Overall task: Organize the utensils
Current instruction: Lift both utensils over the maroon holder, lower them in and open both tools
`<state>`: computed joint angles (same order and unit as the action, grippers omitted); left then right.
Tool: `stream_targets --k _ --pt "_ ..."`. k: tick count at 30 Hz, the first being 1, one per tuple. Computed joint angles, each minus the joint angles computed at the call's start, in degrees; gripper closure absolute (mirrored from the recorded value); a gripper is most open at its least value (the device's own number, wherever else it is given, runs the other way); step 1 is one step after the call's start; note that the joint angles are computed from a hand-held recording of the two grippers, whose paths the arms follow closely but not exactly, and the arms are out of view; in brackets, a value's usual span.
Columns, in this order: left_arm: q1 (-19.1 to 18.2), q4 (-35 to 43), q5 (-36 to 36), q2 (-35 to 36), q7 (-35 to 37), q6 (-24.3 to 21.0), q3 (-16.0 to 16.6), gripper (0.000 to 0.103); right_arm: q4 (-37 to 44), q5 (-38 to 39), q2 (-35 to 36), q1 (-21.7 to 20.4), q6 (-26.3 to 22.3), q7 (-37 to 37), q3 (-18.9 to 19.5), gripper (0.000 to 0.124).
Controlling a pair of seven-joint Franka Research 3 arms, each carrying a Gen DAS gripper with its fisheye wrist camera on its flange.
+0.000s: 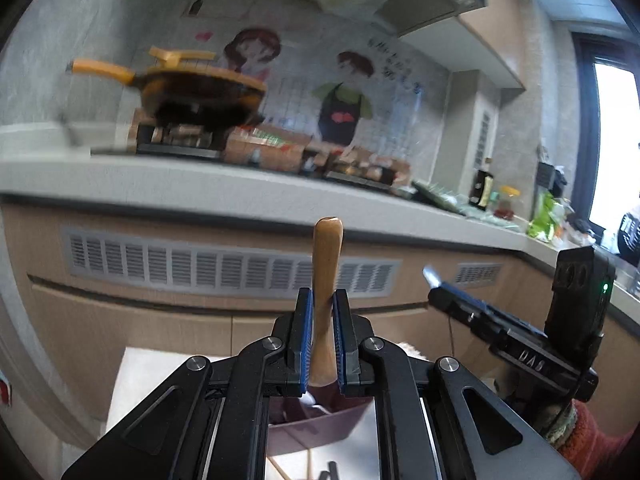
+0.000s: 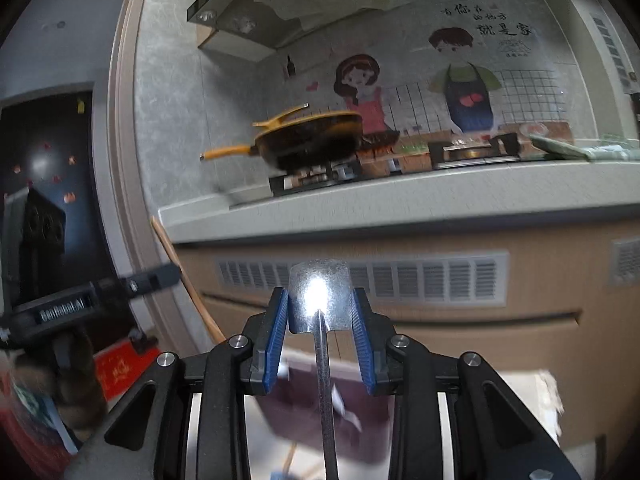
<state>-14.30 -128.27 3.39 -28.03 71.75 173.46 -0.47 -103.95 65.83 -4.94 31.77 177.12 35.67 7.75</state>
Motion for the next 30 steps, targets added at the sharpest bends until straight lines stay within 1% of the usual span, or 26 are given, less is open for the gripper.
stream_targets --k 1,2,3,4,5,6,7,10,12,13,15,16,17,18,19,20,21,22,23,24,25,26,27,28,29,30 --pt "-1.08 0.39 -0.78 1.56 0.88 -0.02 1.61 0.093 2.6 2.43 2.2 0.25 -0.88 -1.65 -0.47 0.095" --pt "-1.35 0.74 -1.3 2.38 1.38 -0.15 2.24 0.093 5.01 4.96 4.38 -0.11 -1.99 -3.01 -0.4 0.095" --pt "-2.28 0.99 -2.47 3.78 2.37 -0.14 3.72 0.093 6.61 5.75 5.97 -0.76 -2.35 -3.0 0.17 0.095" --pt "-2.69 0.92 -3.4 4.35 3.03 -0.08 4.22 0.093 8.6 6.54 8.12 -1.38 -2.11 -3.14 0.9 0.095" --pt "-3.91 1.28 -5.03 5.64 4.36 -0.3 5.76 0.093 10.32 7.02 10.01 -1.96 -1.79 -3.51 1.73 0.095" --pt "-4.09 1.38 -6.11 6.46 5.24 -0.34 6.19 0.093 11.78 6.59 11.68 -2.49 -1.66 -3.67 2.49 0.095" --pt "-3.64 1.02 -6.75 6.82 5.66 -0.2 5.87 0.093 13.18 5.59 13.38 -2.93 -1.24 -3.73 3.16 0.095" --pt "-3.78 1.66 -9.88 9.3 7.86 -0.75 6.29 0.093 16.72 -4.55 18.9 -1.81 1.44 3.25 2.59 0.095" --pt "-3.58 2.17 -11.84 10.76 9.23 -1.02 6.01 0.093 18.5 -7.46 21.48 -1.71 3.46 5.15 3.0 0.095" --pt "-2.89 2.37 -12.23 11.31 9.49 -1.12 5.34 0.093 19.4 -7.09 22.65 -2.75 5.1 3.93 4.67 0.095" --pt "-1.5 2.55 -12.88 12.42 9.16 -1.28 3.81 0.093 20.68 -5.57 24.29 -6.25 7.02 0.34 9.39 0.095" --pt "-1.33 1.16 -13.64 11.74 9.48 -0.74 3.51 0.092 21.09 -5.48 24.95 -7.65 7.73 -0.51 11.21 0.095" --pt "-1.22 0.43 -14.19 11.61 9.14 -0.35 3.0 0.09 20.77 -6.56 25.08 -7.95 7.42 0.44 11.25 0.095" --pt "-0.78 0.02 -14.01 11.65 8.84 -0.15 2.44 0.084 19.58 -8.32 24.47 -7.56 6.35 2.76 10.04 0.094" --pt "0.56 -0.55 -12.92 11.5 7.82 -0.08 1.35 0.078 18.03 -10.24 23.5 -7.37 4.07 5.47 8.76 0.093" --pt "2.7 -1.07 -10.93 11.4 5.76 -0.01 -0.48 0.064 16.71 -11.03 22.54 -8.23 1.96 6.81 8.83 0.093" --pt "3.21 -1.65 -10.0 11.06 4.67 0.0 -1.02 0.058 14.8 -11.96 21.15 -8.97 -0.41 8.75 8.6 0.093" --pt "1.72 -2.31 -11.0 10.55 5.52 0.11 0.15 0.058 12.95 -12.92 19.85 -9.15 -1.26 10.77 8.09 0.093" --pt "0.16 -2.91 -12.06 9.89 6.29 0.02 1.27 0.058 9.99 -13.93 17.7 -9.04 -1.13 13.03 7.3 0.093" --pt "0.6 -3.77 -11.62 8.93 5.5 0.09 0.71 0.058 7.78 -13.69 16.16 -9.3 -0.2 13.12 7.51 0.093" --pt "3.0 -4.91 -9.53 7.64 3.12 0.21 -1.45 0.058 4.67 -13.77 13.79 -9.3 1.25 13.15 7.42 0.093" --pt "4.48 -5.47 -7.82 6.86 1.42 0.13 -2.63 0.058 1.54 -14.79 11.37 -8.93 2.28 13.46 6.97 0.093" --pt "7.75 -6.78 -4.88 5.14 -1.79 -0.11 -5.39 0.058 -1.05 -16.1 9.4 -8.52 2.57 13.84 6.39 0.093" --pt "9.89 -7.84 -2.66 3.71 -4.23 -0.39 -7.17 0.058 -4.19 -20.96 7.11 -7.68 1.79 17.17 4.98 0.093" --pt "11.12 -9.01 -1.08 2.14 -6.06 -0.98 -8.25 0.058 -6.92 -27.4 4.97 -7.22 -0.89 21.56 3.71 0.093" --pt "11.22 -10.36 -0.19 0.44 -7.19 -2.08 -8.41 0.058 -8.43 -31.3 3.63 -7.06 -3.83 23.92 3.01 0.093"
